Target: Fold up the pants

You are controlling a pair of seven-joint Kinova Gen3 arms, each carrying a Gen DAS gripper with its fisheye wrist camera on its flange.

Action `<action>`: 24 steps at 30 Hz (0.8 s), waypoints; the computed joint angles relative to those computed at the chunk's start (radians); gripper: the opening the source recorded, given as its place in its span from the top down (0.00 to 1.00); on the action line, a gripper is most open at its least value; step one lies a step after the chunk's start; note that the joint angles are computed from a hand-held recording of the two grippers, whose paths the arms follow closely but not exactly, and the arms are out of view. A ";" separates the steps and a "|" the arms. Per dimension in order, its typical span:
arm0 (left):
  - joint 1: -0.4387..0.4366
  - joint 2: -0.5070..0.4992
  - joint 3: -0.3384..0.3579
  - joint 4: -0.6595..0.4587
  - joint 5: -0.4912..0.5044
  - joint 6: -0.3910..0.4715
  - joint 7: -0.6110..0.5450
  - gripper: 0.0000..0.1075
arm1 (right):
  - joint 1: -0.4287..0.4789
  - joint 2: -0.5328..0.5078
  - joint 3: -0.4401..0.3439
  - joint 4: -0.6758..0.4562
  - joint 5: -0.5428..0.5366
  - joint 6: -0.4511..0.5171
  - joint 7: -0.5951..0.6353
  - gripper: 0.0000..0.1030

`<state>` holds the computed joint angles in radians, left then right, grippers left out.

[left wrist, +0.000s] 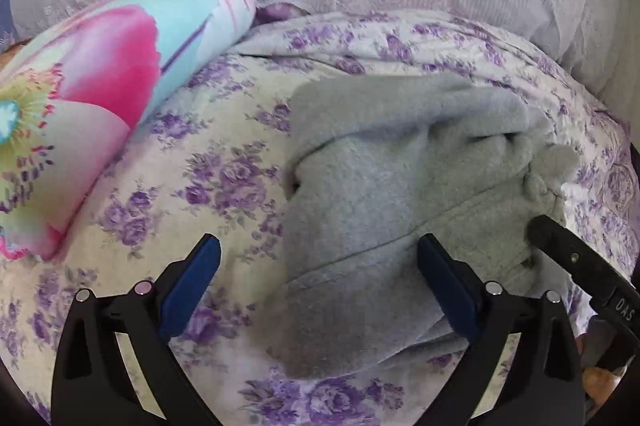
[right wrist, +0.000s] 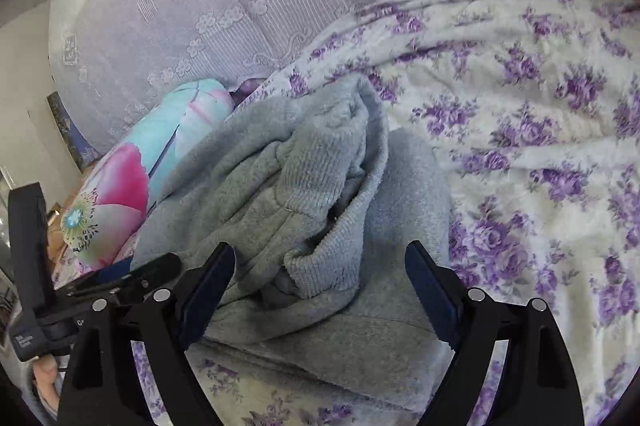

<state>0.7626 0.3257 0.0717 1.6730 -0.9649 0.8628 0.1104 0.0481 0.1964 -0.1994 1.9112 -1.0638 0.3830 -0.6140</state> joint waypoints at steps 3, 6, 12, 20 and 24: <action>0.128 0.019 -0.087 -0.044 0.002 0.122 -0.024 0.10 | -0.013 -0.115 -0.029 0.075 0.006 -0.122 0.007 0.11; 0.267 0.026 -0.153 -0.077 -0.016 0.244 -0.048 0.10 | -0.060 -0.239 -0.026 0.158 0.111 -0.225 -0.105 0.03; 0.418 -0.005 -0.094 -0.079 -0.018 0.455 0.007 0.09 | 0.149 -0.415 -0.174 0.225 0.295 -0.077 -0.349 0.03; 0.403 -0.002 0.187 -0.084 -0.064 0.710 0.195 0.09 | 0.085 -0.646 -0.085 0.355 0.359 0.031 -0.483 0.03; 0.450 0.015 0.202 -0.103 -0.058 0.767 0.207 0.09 | 0.026 -0.743 -0.067 0.409 0.388 -0.036 -0.510 0.03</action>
<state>1.2123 0.3404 0.2742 1.5702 -1.0226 1.6299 0.3173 0.0738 -0.5469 -0.2663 2.3198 -0.6754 0.3474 -1.1241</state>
